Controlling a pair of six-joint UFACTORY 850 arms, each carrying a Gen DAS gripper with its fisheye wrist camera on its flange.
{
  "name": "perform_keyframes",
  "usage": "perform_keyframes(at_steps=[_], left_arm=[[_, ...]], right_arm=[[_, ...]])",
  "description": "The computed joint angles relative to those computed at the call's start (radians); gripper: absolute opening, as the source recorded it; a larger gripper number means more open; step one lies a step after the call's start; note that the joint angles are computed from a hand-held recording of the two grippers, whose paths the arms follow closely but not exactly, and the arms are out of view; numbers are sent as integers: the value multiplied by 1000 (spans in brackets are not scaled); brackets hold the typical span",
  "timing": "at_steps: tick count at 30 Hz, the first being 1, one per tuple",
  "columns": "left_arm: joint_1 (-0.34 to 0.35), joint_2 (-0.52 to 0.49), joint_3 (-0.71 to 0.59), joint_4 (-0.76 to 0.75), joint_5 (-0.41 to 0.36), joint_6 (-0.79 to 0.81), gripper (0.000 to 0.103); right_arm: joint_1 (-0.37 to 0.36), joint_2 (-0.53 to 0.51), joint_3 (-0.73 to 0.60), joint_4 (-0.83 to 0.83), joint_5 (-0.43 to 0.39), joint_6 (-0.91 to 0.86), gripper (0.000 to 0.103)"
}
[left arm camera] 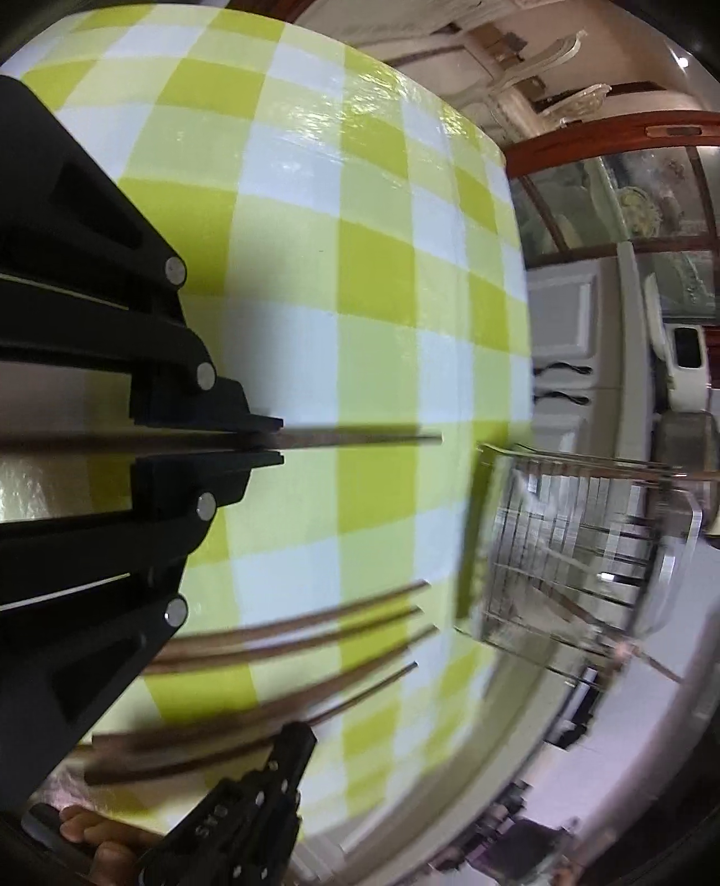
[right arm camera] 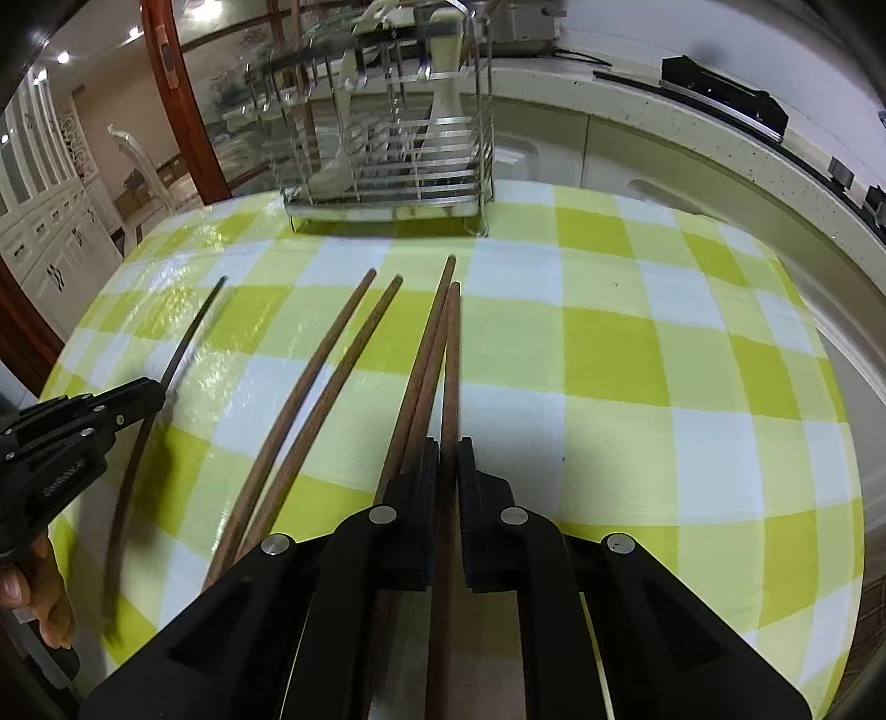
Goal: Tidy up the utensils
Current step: 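Lift both chopsticks upright and carry them over the wire rack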
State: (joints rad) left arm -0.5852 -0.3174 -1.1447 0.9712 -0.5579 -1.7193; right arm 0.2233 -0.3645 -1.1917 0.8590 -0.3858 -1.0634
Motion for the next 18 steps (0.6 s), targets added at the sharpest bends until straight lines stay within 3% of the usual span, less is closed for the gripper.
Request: perform_keyframes(at_steps=[12, 18], left_arm=[[-12, 54, 11, 145, -37, -136, 6], [-35, 88, 14, 213, -106, -187, 6]], right_arm=[[-18, 40, -13, 121, -33, -103, 8], [-23, 69, -12, 165, -40, -142, 8]])
